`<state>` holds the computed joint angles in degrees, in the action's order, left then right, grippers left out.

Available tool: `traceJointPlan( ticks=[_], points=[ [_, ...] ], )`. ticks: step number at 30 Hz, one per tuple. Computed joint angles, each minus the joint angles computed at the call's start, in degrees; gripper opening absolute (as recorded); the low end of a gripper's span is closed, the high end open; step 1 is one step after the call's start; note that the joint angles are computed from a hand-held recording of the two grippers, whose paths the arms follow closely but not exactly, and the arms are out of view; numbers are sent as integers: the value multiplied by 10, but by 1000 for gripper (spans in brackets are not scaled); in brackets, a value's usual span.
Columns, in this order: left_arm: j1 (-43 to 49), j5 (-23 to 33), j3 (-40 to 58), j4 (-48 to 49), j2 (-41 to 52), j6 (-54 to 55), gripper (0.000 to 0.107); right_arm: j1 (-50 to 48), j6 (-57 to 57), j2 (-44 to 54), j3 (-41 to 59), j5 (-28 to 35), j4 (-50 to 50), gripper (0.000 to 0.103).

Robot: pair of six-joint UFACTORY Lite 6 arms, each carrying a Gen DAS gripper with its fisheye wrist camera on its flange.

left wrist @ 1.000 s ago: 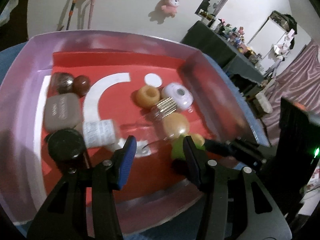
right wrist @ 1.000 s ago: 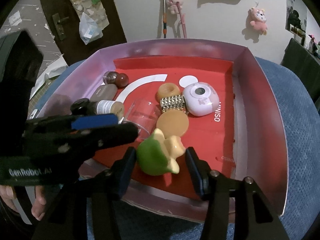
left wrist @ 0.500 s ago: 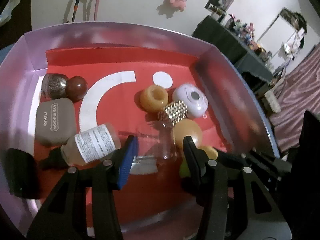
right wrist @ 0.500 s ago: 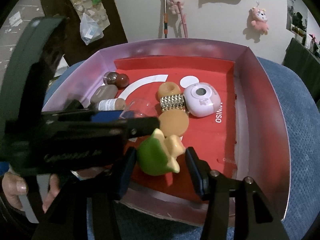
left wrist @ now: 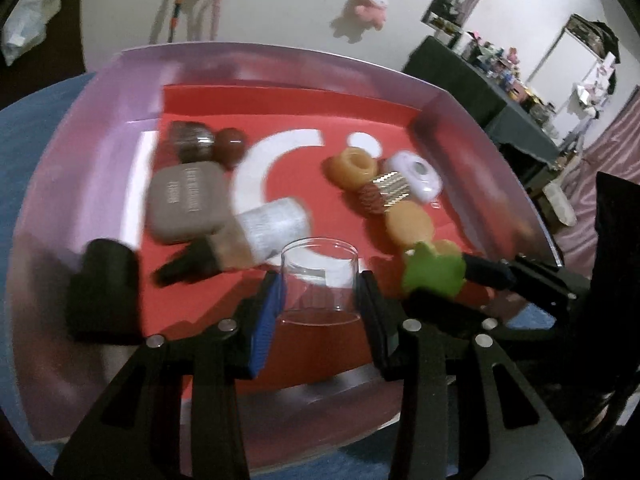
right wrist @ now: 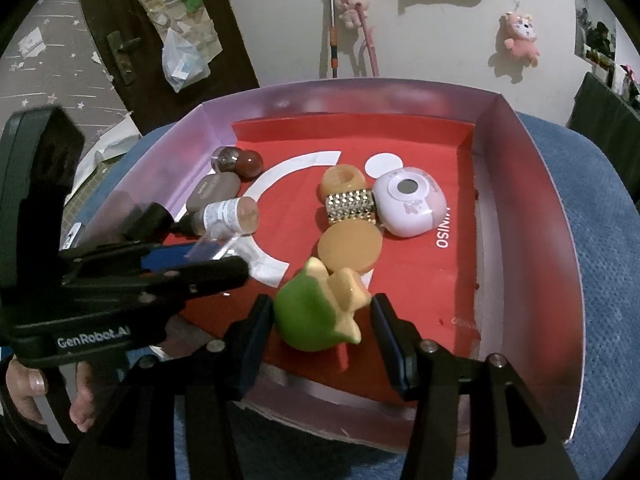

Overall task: Organize rigid objects
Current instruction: 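Lower and release the green toy with right gripper while left gripper releases the glass cup in the box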

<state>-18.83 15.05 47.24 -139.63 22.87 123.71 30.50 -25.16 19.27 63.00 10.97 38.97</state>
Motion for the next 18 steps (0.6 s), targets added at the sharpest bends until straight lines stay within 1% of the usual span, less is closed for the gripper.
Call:
traceJointPlan(
  ticks=[1, 2, 3, 4, 5, 6, 7, 9, 10, 12, 15, 18],
  points=[
    [7, 13, -7, -6, 0, 7, 38, 0, -1, 4, 5, 0, 2, 53],
    [14, 22, -8, 12, 3, -9, 38, -1, -1, 6, 8, 0, 3, 53],
    [14, 22, -5, 9, 4, -8, 38, -1, 2, 10, 11, -3, 3, 53],
    [10, 19, -9, -17, 2, 17, 38, -1, 13, 13, 15, -7, -6, 48],
    [4, 16, -12, -60, 1, 59, 38, 0, 33, 15, 18, -11, -26, 49],
    [1, 17, -11, -79, 3, 77, 38, 0, 58, 16, 18, -18, -48, 49],
    [1, 18, -8, -77, 6, 75, 38, -4, 58, 20, 22, -19, -45, 49],
    [2, 21, -3, -63, 11, 63, 38, -9, 10, 26, 23, -16, 5, 49],
    [4, 24, -3, -60, 13, 61, 38, -9, 1, 25, 21, -18, 14, 49],
    [7, 25, -4, -45, 11, 46, 38, -8, 10, 25, 20, -19, 4, 49],
    [9, 26, -2, -34, 11, 34, 38, -9, -7, 22, 16, -21, 21, 49],
    [11, 26, 0, -18, 12, 18, 38, -8, -2, 24, 20, -18, 20, 49]
  ],
)
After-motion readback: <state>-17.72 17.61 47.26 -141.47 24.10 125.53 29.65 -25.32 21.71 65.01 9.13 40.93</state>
